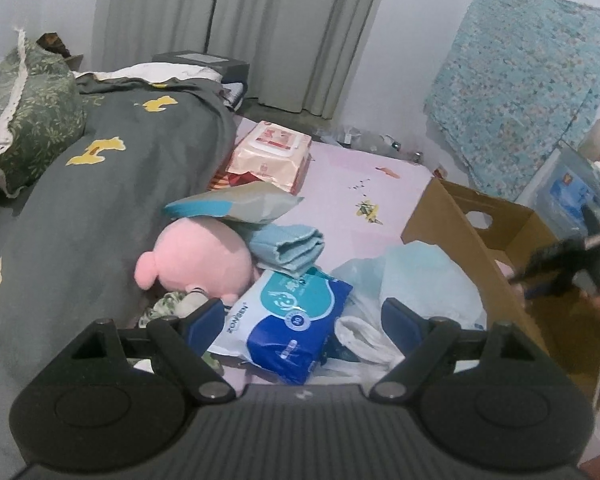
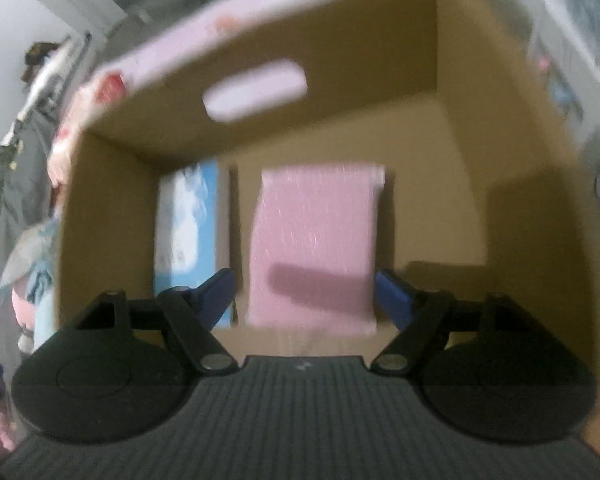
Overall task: Organize soft objects
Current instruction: 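Lower the pink pad into the cardboard box beside the tissue box, release, then grasp the clear plastic bag of beige items with the right gripper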
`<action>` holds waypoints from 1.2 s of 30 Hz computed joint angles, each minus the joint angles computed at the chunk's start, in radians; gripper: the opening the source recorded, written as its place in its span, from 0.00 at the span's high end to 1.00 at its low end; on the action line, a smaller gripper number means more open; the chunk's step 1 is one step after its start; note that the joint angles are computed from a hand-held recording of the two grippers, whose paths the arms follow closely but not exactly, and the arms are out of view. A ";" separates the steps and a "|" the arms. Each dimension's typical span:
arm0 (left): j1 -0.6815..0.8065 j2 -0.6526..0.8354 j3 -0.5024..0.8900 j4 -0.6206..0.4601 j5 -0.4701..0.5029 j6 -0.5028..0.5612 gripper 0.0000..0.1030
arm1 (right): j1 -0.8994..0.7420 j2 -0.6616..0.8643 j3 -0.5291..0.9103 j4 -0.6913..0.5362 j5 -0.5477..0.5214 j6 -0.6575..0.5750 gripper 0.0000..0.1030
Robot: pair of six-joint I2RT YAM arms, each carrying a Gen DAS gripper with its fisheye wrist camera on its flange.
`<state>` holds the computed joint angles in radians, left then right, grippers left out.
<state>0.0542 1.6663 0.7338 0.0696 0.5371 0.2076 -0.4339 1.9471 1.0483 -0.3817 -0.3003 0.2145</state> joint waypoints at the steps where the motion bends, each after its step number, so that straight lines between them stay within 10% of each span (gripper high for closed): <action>1: 0.006 0.007 0.006 -0.004 0.001 -0.004 0.16 | 0.012 0.012 -0.011 0.006 0.014 -0.002 0.48; 11: 0.079 -0.005 -0.007 -0.021 0.043 0.005 0.16 | 0.066 0.073 0.019 0.118 0.050 -0.018 0.58; 28: 0.129 0.003 0.015 0.035 0.039 0.035 0.16 | 0.057 -0.127 -0.011 0.095 0.072 -0.008 0.28; 36: 0.100 0.056 0.175 -0.026 -0.010 0.018 0.16 | 0.218 -0.307 0.031 0.039 -0.188 0.070 0.25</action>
